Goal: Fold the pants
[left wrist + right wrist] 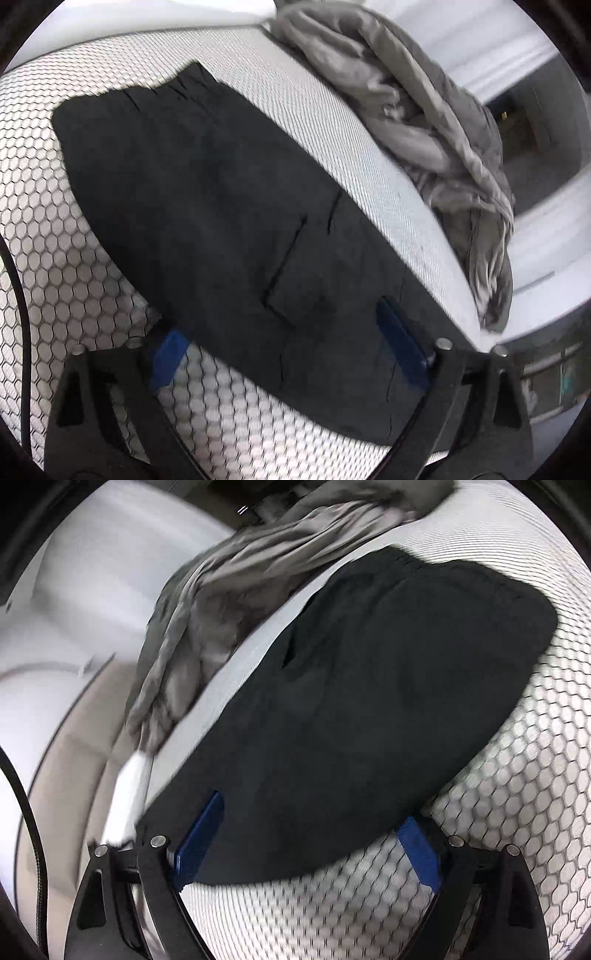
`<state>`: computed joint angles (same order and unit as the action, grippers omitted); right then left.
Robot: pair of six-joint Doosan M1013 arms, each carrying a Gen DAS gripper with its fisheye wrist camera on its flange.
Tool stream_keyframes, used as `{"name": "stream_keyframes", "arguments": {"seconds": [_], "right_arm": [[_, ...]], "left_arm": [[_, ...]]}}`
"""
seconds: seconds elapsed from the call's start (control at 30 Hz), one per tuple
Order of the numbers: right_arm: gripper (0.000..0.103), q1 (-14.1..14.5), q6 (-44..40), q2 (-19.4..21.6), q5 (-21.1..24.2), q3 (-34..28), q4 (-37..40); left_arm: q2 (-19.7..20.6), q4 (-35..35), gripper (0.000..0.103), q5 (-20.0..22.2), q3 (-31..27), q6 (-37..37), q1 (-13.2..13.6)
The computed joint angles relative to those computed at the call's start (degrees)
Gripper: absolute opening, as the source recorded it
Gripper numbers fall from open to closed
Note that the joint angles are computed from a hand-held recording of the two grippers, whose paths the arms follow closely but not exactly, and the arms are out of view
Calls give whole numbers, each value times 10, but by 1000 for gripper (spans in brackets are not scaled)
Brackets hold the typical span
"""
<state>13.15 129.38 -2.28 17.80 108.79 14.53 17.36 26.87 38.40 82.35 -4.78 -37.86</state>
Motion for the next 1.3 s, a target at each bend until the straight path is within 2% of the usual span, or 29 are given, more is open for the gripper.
{"name": "stream_keyframes", "arguments": {"seconds": [0.03,0.07,0.1,0.2,0.3,0.33,0.37,0.4,0.43,0.47,0.53,0.63,0.73,0.9,1.0,1.03,1.1,1.13,1.17,1.2,1.27,1.3], "right_arm": [[88,1,69,-1,1,0,-57],[87,0,123,-1,10,-4,-102],[86,0,165,-1,18,-6,-131],[86,-4,177,0,15,-6,-128],[85,-8,214,4,15,-11,-164],[85,-7,246,7,15,-13,-194],[76,-8,278,7,14,-12,-222],[47,-11,313,11,15,-14,-255],[28,-14,318,16,23,-19,-264],[10,-19,296,22,38,-25,-243],[4,-24,293,21,24,-19,-222],[3,-17,335,9,18,-10,-266],[3,-3,350,-2,33,-9,-297],[2,20,289,-16,48,6,-251],[3,38,216,-18,70,8,-231],[5,45,219,-19,76,9,-250],[15,56,221,-19,97,4,-283],[19,63,222,-20,113,-1,-300],[28,67,225,-24,125,-3,-319],[36,75,254,-32,135,0,-358],[41,97,362,-53,176,5,-479],[41,104,386,-65,196,9,-509]], "left_arm": [[5,13,72,8,-7,-14,2],[3,23,64,12,-4,-29,-1],[2,20,64,7,-3,-28,2],[2,-12,64,2,-6,18,8],[6,-42,64,-9,-8,46,15],[6,-33,55,-14,-6,39,15],[7,-9,29,-6,-6,15,13],[8,17,16,8,-8,-8,10],[7,37,7,8,-5,-24,8],[3,50,4,2,1,-39,7],[-5,80,1,10,6,-50,1],[-20,90,1,25,18,-32,-6],[-44,93,1,28,48,-22,-11],[-89,105,1,17,112,-49,-17],[-101,96,3,40,122,-8,-20],[-105,86,4,41,125,1,-19],[-115,75,6,40,129,17,-16],[-124,94,9,34,136,2,-17],[-130,118,12,47,137,-15,-22],[-132,141,13,79,131,-24,-29],[-129,159,14,129,116,-19,-39],[-129,164,15,140,112,-21,-43]]}}
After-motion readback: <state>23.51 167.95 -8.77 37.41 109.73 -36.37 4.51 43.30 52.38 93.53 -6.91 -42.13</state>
